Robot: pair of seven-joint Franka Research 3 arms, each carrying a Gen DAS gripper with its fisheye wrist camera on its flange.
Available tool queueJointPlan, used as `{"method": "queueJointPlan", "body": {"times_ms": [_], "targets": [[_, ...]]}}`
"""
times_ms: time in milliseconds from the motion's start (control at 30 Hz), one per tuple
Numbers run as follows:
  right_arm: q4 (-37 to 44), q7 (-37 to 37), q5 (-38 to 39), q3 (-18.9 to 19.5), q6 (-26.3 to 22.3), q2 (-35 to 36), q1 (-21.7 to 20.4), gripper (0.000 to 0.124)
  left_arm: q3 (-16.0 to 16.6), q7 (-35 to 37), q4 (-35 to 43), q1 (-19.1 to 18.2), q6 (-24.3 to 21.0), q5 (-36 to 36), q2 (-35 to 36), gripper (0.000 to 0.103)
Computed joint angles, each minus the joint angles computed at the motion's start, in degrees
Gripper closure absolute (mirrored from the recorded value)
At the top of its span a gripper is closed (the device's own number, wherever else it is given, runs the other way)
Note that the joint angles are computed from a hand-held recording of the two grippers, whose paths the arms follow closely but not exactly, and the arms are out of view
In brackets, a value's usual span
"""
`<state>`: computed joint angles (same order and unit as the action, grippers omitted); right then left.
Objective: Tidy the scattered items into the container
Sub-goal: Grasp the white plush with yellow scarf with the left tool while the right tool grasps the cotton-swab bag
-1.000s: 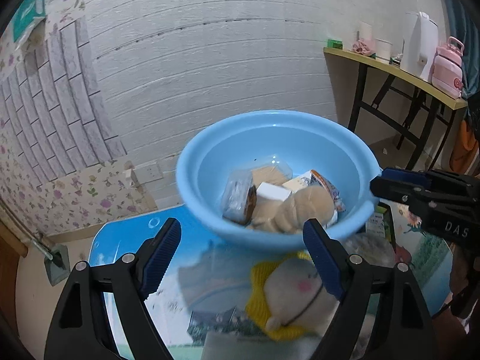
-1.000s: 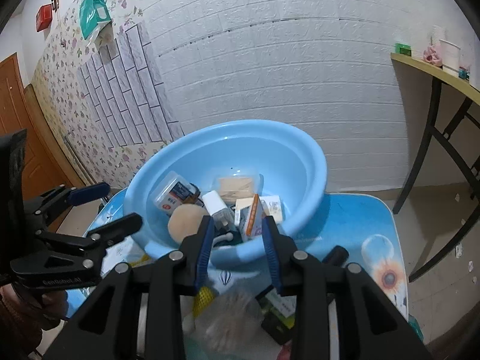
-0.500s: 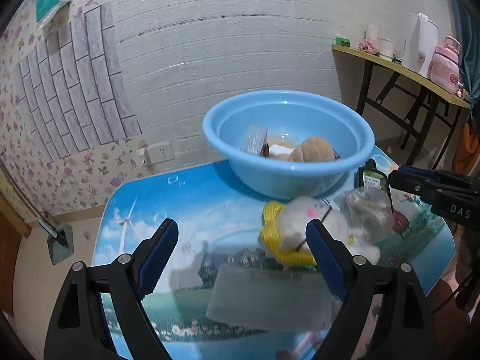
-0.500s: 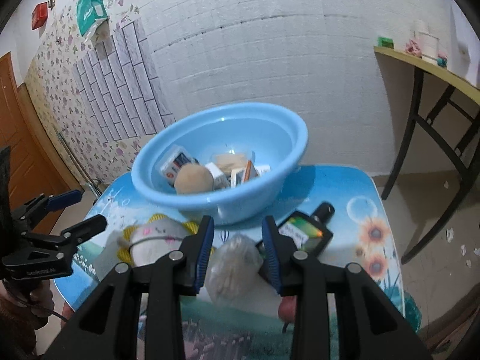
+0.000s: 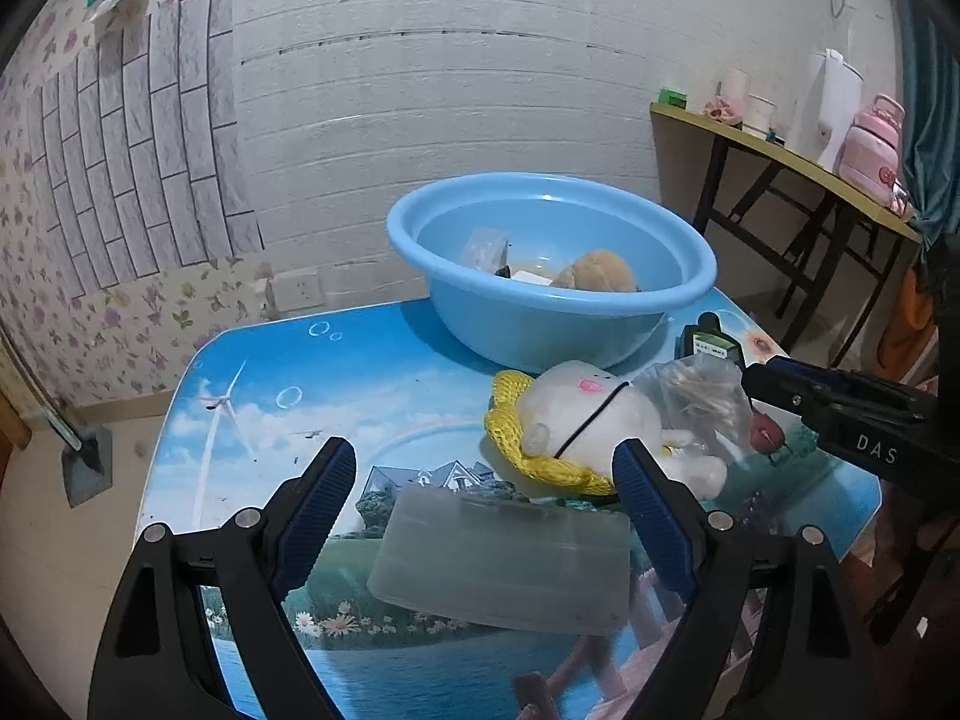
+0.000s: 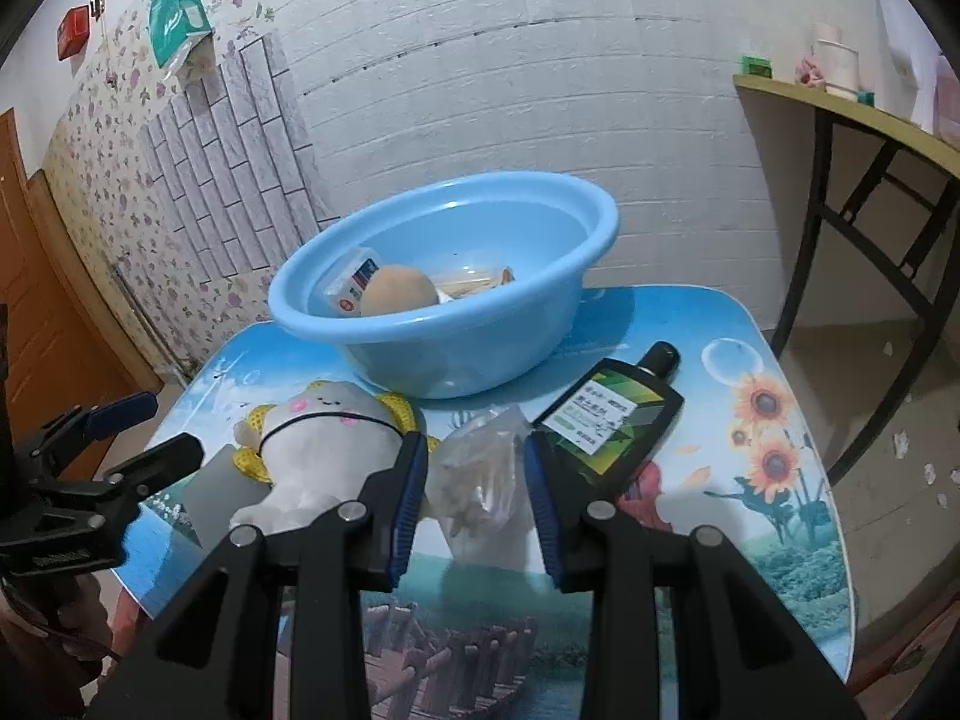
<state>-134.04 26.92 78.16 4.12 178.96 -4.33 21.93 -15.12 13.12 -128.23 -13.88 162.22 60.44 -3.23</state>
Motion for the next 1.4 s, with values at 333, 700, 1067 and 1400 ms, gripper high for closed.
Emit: {"method": "queueJointPlan", "body": {"times_ms": [333, 700, 1067, 1400], "targets": [[-1.24, 1.62, -2.47, -0.43, -1.83, -0.39, 0.05, 0.091, 0.05, 5.06, 2.55, -1.91, 0.25, -2.18, 3.3, 0.01], [0.14, -0.37, -1.56, -0.42, -6.02, 1.36, -1.6, 0.09, 1.58, 15.38, 8.61, -3.81, -1.09, -11.67, 9.74, 0.01], [1.36, -2.02, -1.02, 0.36, -9.18, 2.95, -2.89, 0.09, 2.93, 22.73, 10.76, -5.72, -0.3, -18.45, 13.49, 0.01], [1.12, -5.3, 2.88, 0.62, -9.73, 2.12, -3.02, 0.1, 3.96, 21.09, 9.4, -6.93, 1.45, -16.0, 12.36, 0.029]]}}
